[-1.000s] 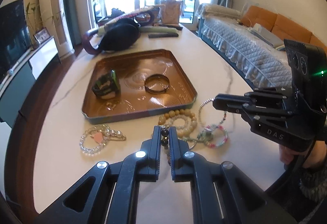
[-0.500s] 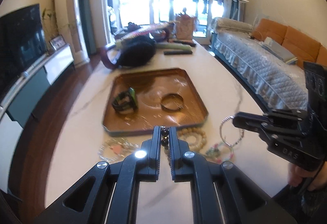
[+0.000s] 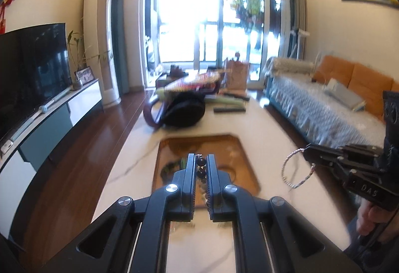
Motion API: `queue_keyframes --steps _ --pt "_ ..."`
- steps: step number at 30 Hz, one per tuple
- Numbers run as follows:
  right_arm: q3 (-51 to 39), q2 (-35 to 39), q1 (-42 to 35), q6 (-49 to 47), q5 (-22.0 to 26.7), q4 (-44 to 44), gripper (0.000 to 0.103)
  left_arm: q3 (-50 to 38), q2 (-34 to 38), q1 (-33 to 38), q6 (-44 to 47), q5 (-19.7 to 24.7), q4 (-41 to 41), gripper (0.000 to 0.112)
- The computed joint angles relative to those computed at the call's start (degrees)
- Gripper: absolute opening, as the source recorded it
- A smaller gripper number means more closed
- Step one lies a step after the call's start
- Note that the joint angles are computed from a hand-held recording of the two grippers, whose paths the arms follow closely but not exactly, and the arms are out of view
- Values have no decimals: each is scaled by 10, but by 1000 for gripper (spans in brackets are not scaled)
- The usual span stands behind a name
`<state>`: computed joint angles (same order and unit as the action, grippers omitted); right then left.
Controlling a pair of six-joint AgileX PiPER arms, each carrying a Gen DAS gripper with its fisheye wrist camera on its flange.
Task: Organize jewelry
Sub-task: 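Lift and carry both held bracelets over the copper tray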
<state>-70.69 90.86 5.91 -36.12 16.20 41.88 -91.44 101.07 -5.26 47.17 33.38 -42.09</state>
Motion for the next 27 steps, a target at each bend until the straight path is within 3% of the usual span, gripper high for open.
queue_keyframes --steps 9,13,23,27 --pt "-119 18 -3 32 43 -39 3 -170 60 39 6 120 -71 8" --pt "-172 66 -2 34 67 -39 3 -260 142 18 -43 156 -28 8" --pt "-185 165 -10 23 79 -26 3 -392 296 -17 -148 224 74 8" --pt "-211 211 -22 37 101 -34 3 -529 386 -31 -205 297 112 8"
